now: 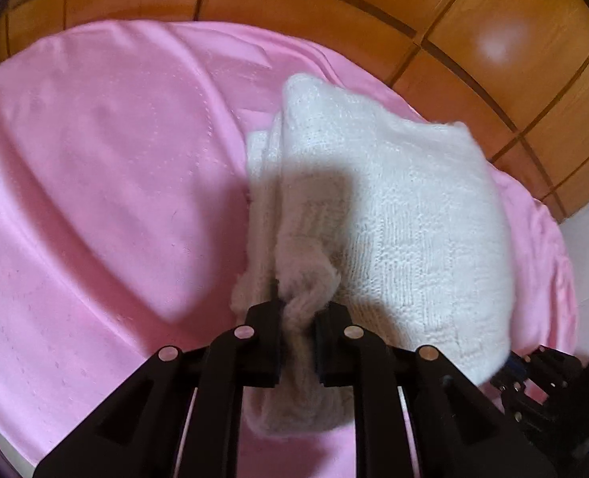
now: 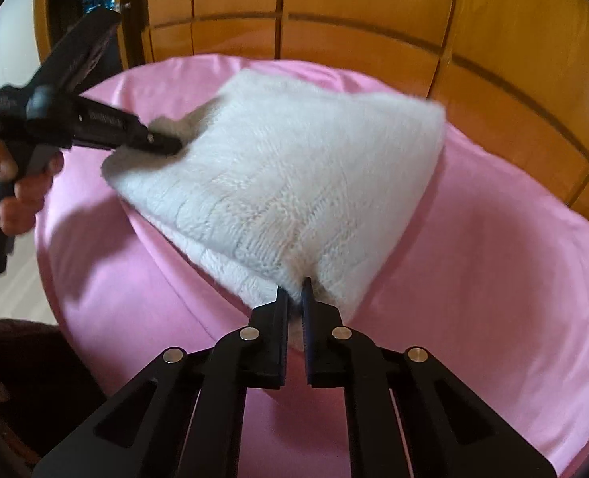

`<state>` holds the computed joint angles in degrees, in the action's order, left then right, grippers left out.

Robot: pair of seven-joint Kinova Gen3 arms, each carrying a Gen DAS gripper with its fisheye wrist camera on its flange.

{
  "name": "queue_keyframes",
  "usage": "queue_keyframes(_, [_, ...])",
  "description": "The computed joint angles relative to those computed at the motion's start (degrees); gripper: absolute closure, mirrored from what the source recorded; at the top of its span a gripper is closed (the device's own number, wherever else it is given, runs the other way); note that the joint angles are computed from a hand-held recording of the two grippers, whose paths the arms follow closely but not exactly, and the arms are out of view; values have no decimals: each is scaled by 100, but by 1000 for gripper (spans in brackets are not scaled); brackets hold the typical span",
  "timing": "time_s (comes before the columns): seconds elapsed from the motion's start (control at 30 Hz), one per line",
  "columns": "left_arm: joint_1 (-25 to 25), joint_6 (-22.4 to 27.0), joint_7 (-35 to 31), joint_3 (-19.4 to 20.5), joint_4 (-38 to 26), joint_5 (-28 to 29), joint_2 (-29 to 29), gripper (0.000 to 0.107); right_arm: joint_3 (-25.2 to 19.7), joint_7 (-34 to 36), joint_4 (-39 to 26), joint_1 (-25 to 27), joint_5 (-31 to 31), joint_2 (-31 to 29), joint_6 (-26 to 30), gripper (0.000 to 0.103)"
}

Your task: Fold small clothes

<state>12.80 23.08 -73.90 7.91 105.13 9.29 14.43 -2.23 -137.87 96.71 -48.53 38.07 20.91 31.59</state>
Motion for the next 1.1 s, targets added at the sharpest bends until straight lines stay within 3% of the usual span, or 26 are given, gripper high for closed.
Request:
queue_keyframes(0.07, [482, 3, 466, -403, -40, -415, -67, 91, -117, 407, 27, 243, -466, -116, -148, 88])
queue_keyframes(0.1, [747, 39, 699, -636, -67, -648, -113, 89, -248, 640, 26, 423, -661, -174, -169, 77])
queue_keyframes(0.2, [1543, 200, 1308, -1302, -177, -1347, -150, 84, -939, 1316, 94, 1216, -1301, -436, -225, 56])
queue_keyframes(0.3, [2340, 194, 1985, -1976, -135, -2046, -266, 82, -1278, 1907, 83, 1778, -2000, -705, -414, 56])
queue_keyframes(0.4, [2961, 368, 2609, -2421, -252, -2745, -215, 80, -799, 2000, -12, 1505, -2362, -767, -713, 56])
queue_keyframes(0.5, [2767, 485, 3170, -2031, -254, -3444, -197, 77, -276, 1685, -419, 1025, -2132, -471, -606, 56])
queue_keyframes(0.67, [1814, 656, 3856, -796, -168, -4274, -238, 72, -177, 1739, -1045, 784, -2053, 226, -48, 56])
queue_keyframes(0.77, [1674, 637, 3914, -661, -108, -4352, -259, 65, 41, 1455, -924, 498, -1731, 267, -175, 51])
queue_keyframes(0.9, [1728, 579, 4308, -722, -17, -4735, -301, 45, -272, 1959, -931, 919, -2369, 181, -309, 36])
queue_keyframes(1.0, [1600, 498, 4276, -640, 10, -4735, -307, 44, -827, 2342, -772, 1648, -3068, 11, -697, 25])
queue_keyframes(1.1, [1527, 456, 4172, -596, -6, -4659, -268, 43, -935, 2588, -622, 2077, -3766, -80, -1016, 17])
